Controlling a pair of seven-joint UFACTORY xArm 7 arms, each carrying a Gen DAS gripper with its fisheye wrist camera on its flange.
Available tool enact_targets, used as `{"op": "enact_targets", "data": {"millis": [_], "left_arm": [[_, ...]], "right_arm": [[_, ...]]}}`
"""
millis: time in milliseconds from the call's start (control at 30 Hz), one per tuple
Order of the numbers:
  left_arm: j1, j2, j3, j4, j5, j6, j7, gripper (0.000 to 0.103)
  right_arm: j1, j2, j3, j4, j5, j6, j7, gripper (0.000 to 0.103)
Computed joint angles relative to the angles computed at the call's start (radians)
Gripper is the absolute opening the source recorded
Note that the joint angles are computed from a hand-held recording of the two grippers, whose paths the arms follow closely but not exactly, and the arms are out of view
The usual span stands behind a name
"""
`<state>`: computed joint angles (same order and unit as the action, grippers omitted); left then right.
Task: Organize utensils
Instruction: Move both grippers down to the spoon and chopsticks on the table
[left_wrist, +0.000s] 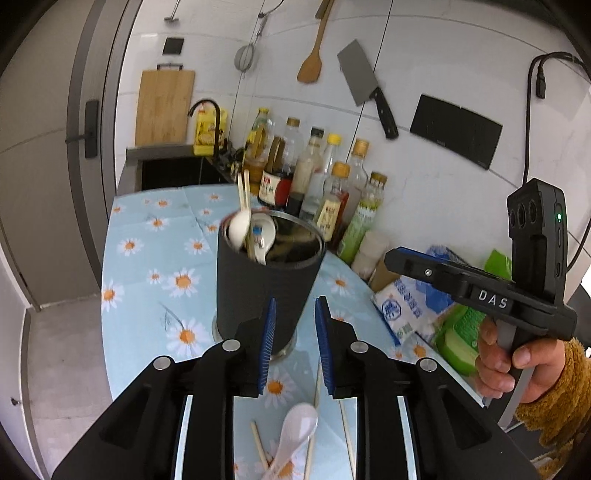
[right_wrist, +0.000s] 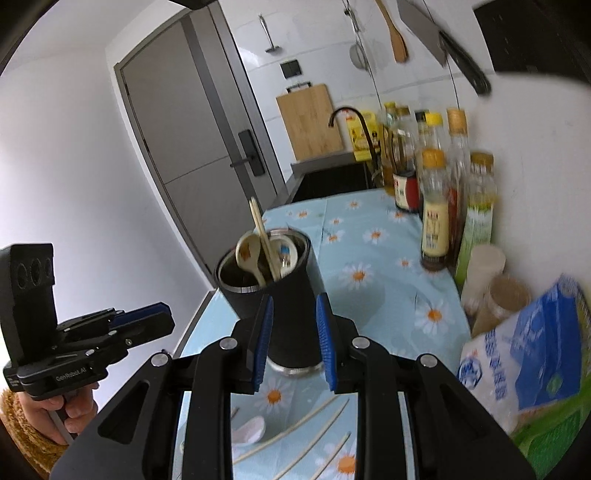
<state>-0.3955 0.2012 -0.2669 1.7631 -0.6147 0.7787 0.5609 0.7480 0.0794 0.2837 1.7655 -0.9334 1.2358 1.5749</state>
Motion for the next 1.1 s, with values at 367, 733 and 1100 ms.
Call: {"op": "enact_targets", "data": {"millis": [367, 733, 1100], "left_arm": [[0.009, -0.096, 0.025, -0.176, -0.027, 0.004, -0.012, 0.021], [0.012, -0.173, 0.055, -0.332, -0.064, 0.011, -0.054, 0.021], [0.010, -0.217, 0.077, -0.422, -0.088, 0.026, -0.070, 0.021]], "right_arm": [[-0.023, -0.024, 0.026, -0.120, 0.125, -0.115, 0.140, 0.032], [-0.016, 0.025, 0.007, -0.182, 0.268, -0.280, 0.240, 0.032], [-0.001, 0.082, -0.035, -0.191, 0.348, -0.392, 0.299, 0.031]]}}
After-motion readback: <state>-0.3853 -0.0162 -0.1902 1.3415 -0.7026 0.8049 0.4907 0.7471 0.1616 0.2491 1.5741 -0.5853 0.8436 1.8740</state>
